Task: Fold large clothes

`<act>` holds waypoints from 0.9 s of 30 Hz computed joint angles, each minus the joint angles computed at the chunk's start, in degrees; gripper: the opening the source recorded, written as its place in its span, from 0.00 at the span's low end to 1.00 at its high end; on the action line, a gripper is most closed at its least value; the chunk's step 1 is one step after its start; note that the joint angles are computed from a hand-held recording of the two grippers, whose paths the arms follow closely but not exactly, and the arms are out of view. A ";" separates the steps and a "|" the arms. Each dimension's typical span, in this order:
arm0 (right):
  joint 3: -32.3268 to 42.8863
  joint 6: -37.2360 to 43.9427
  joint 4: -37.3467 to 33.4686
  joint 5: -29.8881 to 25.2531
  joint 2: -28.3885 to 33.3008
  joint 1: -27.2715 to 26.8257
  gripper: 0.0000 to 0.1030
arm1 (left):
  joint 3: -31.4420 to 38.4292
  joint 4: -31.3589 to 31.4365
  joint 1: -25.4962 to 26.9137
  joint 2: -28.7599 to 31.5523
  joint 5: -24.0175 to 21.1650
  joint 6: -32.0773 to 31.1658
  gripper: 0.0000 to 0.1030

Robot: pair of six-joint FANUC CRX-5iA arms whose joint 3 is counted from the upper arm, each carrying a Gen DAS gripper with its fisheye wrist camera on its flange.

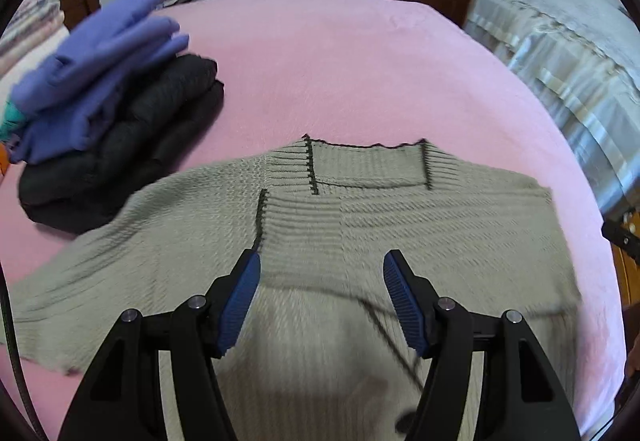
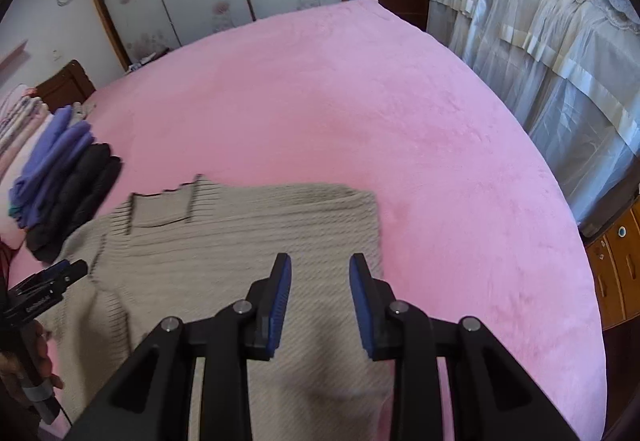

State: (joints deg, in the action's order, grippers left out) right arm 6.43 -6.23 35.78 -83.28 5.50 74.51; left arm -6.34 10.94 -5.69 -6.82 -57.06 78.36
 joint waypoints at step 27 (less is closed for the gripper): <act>48.18 11.43 8.20 -16.91 27.89 14.42 0.30 | -6.50 16.25 32.29 -27.33 -25.51 -26.05 0.71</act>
